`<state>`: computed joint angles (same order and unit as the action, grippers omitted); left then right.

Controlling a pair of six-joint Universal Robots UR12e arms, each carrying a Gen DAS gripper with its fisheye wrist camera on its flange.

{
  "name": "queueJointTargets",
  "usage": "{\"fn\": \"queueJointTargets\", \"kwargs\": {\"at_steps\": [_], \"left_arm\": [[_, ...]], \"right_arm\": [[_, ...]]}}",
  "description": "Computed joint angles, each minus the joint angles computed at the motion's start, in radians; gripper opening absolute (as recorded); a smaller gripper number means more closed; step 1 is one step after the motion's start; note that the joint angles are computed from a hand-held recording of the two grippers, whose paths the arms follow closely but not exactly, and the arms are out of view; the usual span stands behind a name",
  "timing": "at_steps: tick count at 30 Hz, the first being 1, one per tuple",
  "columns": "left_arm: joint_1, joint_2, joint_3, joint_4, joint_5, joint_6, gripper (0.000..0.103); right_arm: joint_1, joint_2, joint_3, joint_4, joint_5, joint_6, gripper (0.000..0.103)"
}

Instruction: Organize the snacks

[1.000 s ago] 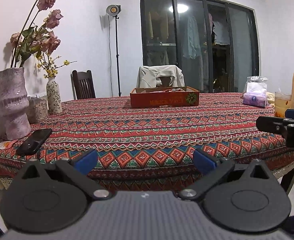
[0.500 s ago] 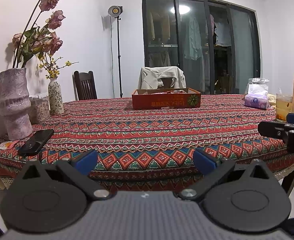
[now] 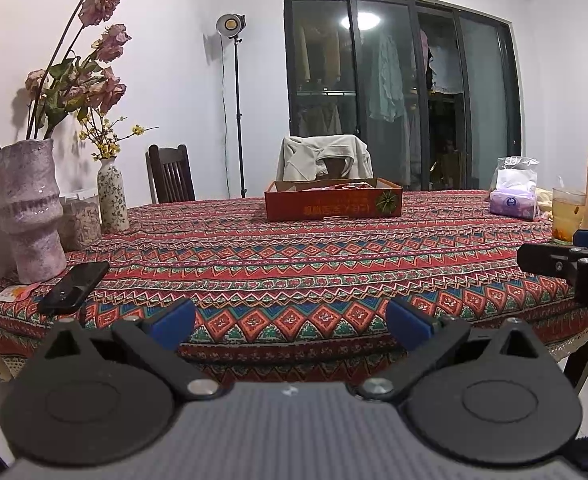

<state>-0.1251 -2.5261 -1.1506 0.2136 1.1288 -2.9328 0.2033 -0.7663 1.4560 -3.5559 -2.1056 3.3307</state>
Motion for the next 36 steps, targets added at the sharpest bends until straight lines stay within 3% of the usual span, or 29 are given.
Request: {"fn": "queueJointTargets", "kwargs": {"at_steps": [36], "left_arm": [[0.001,-0.001,0.002,0.008,0.001,-0.003,0.103]], "right_arm": [[-0.001,-0.002,0.005,0.002,0.000,0.005,0.103]]}}
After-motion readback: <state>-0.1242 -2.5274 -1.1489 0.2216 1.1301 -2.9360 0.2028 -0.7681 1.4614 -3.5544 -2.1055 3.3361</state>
